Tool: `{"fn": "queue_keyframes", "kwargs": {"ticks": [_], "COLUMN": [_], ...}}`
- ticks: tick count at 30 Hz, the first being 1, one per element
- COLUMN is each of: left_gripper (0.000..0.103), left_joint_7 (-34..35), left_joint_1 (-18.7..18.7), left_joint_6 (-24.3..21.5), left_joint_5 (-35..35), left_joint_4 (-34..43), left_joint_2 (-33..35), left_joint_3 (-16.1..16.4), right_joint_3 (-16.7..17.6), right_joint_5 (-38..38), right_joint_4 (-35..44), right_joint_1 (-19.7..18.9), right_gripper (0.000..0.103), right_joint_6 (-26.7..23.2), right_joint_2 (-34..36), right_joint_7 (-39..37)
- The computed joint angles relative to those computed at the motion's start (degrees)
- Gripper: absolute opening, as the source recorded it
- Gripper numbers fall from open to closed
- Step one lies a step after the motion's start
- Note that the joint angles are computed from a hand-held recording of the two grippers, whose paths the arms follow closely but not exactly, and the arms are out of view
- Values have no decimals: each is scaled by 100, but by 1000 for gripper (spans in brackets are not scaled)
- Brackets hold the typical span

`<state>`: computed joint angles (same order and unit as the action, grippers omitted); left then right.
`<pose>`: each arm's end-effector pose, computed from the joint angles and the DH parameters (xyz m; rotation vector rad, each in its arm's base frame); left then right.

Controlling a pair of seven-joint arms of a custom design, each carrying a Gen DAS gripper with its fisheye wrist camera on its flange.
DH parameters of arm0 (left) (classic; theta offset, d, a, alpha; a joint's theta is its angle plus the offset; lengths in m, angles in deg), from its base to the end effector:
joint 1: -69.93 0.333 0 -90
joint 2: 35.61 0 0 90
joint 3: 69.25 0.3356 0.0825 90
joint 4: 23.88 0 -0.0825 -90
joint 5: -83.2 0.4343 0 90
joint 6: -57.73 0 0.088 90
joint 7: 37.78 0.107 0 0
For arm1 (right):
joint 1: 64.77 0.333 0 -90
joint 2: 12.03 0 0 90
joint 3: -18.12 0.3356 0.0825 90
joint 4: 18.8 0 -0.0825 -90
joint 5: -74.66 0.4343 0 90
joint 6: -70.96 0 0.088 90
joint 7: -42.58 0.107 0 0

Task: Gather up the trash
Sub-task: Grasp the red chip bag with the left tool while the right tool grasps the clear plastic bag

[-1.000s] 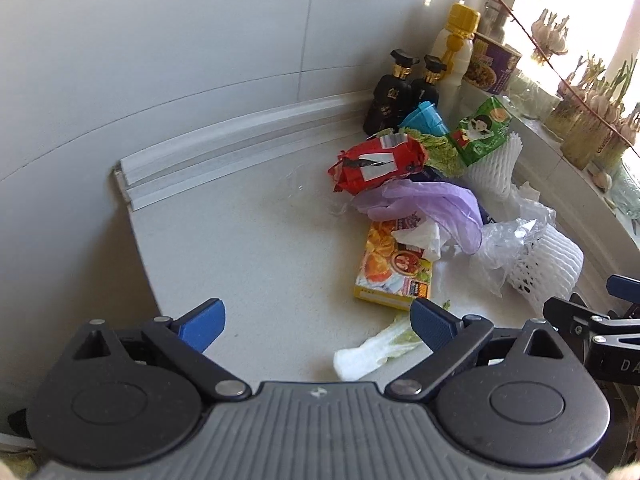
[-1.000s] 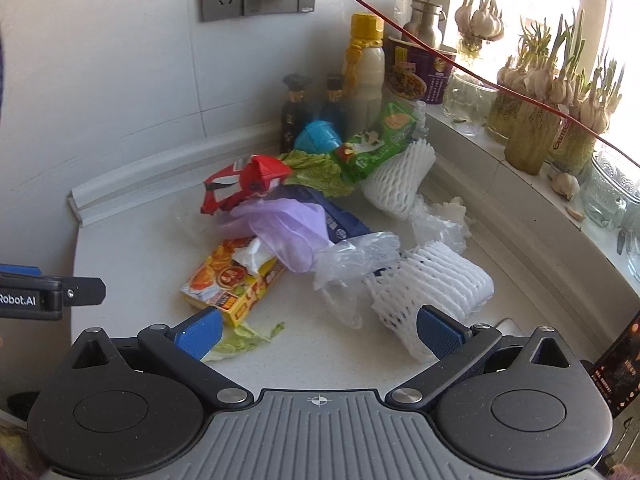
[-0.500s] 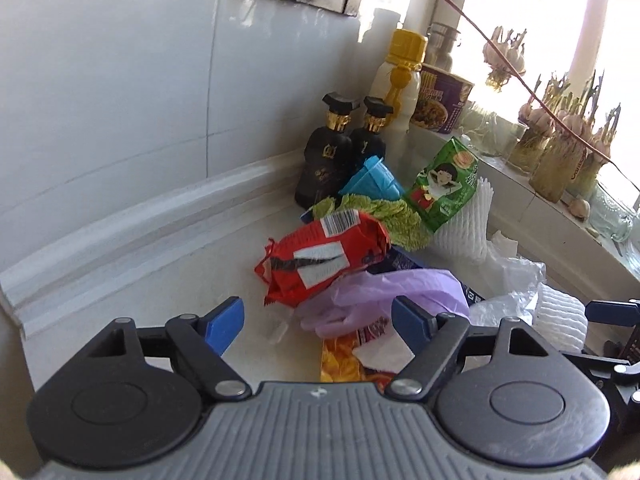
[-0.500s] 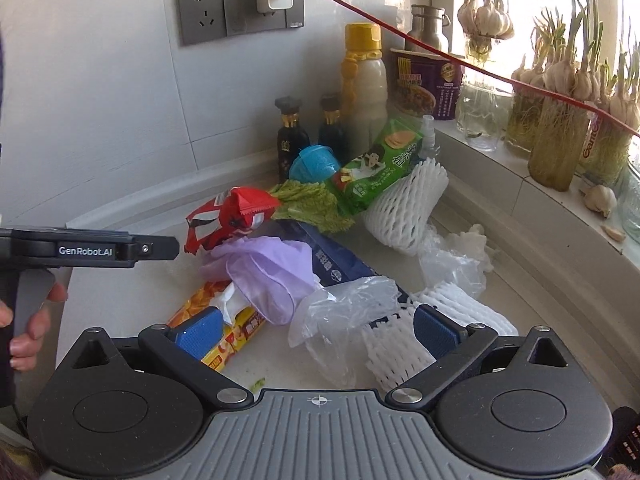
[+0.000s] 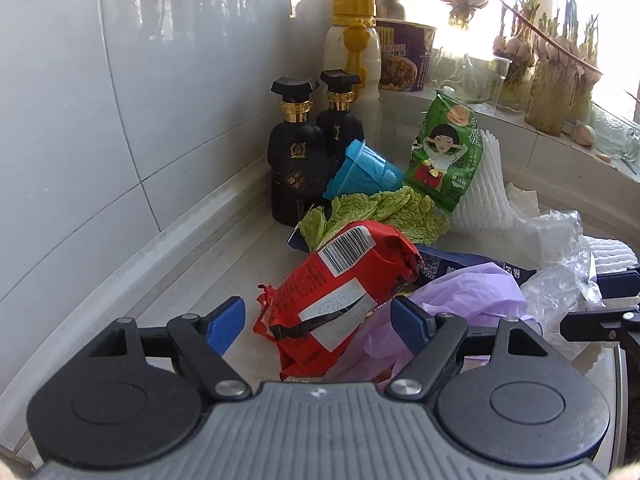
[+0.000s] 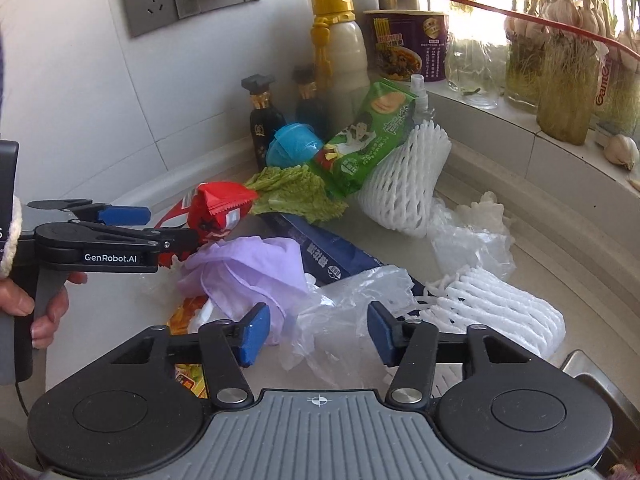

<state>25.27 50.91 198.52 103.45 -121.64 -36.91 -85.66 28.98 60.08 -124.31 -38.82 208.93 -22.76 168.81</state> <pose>0.5313 -0.3809 0.6878 -1.4505 2.0407 -0.8820 0.4722 0.3653 0.7044 -1.8166 1.5732 -0.4748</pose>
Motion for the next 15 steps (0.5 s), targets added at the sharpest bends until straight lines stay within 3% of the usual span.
{"fn": "queue_keyframes", "kwargs": {"ticks": [2,5,7,9,11,15], "left_gripper": [70,44,37,19,13,10], "left_joint_7": [136,146,39,-54,-176,-278], "left_joint_1": [-6,-30,-37,-34,-25,35], "left_joint_6": [-162,-390,-367,-367,-381,-178], "left_joint_5": [-119,-257,-281,-311,-301,-501], "left_joint_4": [138,284,266,257,252,125], "left_joint_2": [110,204,183,165,136,-1], "left_joint_3": [10,41,65,76,84,97], "right_joint_3": [22,42,35,17,19,41], "right_joint_5": [-78,-214,-250,-214,-227,-297], "right_joint_4": [9,11,-15,-36,-52,-83], "right_joint_1": [-30,-56,-61,-53,-54,-67], "right_gripper": [36,23,18,13,10,8], "right_joint_6": [-24,-46,8,53,74,159], "right_joint_2": [21,26,8,-11,-35,-96], "right_joint_7": [157,333,394,387,394,480]}}
